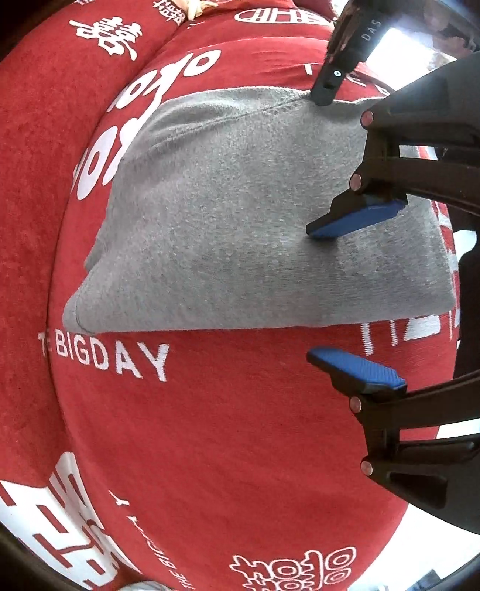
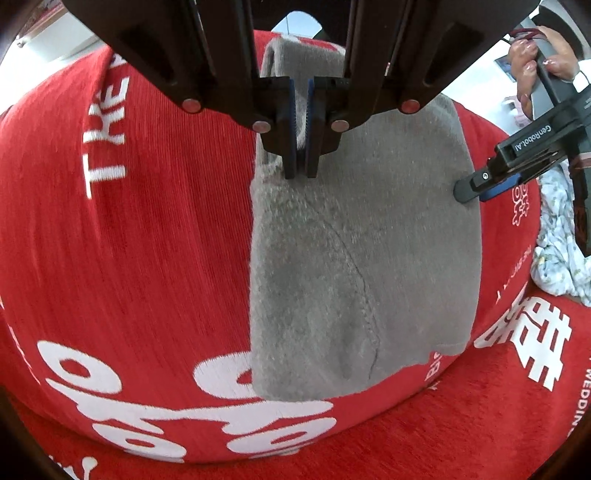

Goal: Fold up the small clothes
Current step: 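Lower the folded sweatshirt flat onto the cushion and open both tools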

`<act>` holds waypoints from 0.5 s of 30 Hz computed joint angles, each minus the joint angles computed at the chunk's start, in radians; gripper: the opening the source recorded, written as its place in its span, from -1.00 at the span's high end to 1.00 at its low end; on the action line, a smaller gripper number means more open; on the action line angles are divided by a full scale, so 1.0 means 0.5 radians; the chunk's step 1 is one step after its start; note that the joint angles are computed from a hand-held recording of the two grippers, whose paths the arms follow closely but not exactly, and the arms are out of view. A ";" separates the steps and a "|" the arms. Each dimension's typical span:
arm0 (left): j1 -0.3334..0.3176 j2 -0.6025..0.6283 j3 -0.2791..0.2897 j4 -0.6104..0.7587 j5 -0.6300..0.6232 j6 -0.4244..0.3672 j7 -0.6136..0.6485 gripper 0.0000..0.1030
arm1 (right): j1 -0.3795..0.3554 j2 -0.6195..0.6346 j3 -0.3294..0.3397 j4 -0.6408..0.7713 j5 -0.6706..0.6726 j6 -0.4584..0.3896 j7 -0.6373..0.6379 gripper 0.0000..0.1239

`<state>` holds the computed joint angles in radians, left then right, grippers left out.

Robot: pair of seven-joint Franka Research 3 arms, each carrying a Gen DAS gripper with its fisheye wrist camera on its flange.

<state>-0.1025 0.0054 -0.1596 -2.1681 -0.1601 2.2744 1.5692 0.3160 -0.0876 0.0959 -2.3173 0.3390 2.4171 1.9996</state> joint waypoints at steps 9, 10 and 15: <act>0.001 -0.141 0.021 -0.092 0.052 -0.162 -0.005 -0.21 | 0.042 -0.198 0.000 -0.164 0.232 -0.077 -0.024 0.84; -0.001 -0.154 0.025 -0.111 0.053 -0.179 0.003 -0.21 | 0.046 -0.211 0.004 -0.182 0.235 -0.110 -0.018 0.84; -0.020 -0.166 0.022 -0.211 0.144 -0.286 0.016 -0.21 | 0.047 -0.157 0.017 -0.219 0.226 -0.187 0.042 0.86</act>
<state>-0.1124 -0.0774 -0.1488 -2.2736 -0.0880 2.1314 1.5773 0.3395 -0.1662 0.1047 -2.4268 0.4522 2.3238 2.0206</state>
